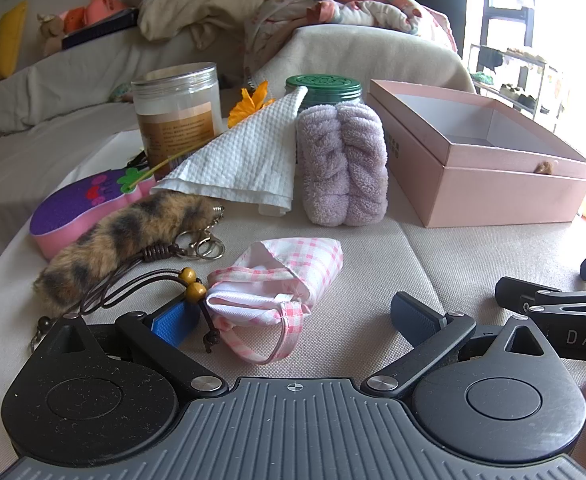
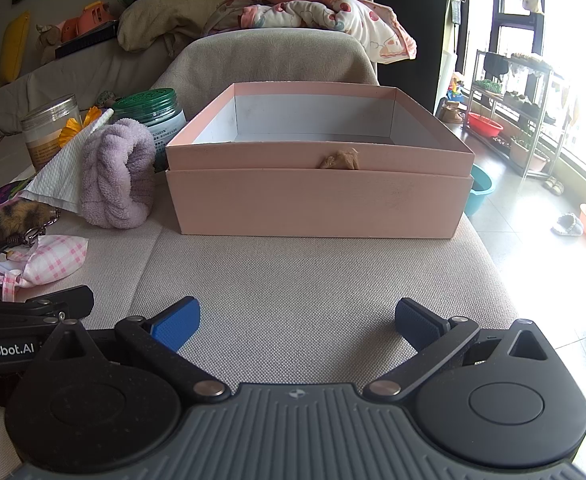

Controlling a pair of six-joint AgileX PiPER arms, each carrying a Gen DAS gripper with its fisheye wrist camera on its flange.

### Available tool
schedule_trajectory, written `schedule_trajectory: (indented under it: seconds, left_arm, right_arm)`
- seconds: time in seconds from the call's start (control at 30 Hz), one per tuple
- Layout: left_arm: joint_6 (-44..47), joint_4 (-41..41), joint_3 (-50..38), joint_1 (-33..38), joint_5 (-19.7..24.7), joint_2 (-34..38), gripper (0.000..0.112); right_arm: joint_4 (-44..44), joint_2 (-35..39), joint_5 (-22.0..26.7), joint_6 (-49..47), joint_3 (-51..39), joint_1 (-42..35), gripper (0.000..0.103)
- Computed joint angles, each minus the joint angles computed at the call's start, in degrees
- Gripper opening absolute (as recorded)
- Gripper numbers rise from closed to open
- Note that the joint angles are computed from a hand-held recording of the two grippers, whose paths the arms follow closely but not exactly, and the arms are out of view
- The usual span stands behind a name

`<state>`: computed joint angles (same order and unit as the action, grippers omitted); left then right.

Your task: Organize soft objects

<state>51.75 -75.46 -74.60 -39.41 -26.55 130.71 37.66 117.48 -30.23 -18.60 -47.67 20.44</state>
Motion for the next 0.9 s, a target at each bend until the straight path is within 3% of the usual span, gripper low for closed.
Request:
schedule_trajectory:
  seconds: [0.9]
  left_arm:
    - [0.3, -0.2, 0.0, 0.0, -0.1, 0.0, 0.103]
  right_arm:
    - [0.0, -0.4, -0.3, 0.2, 0.7, 0.1, 0.103]
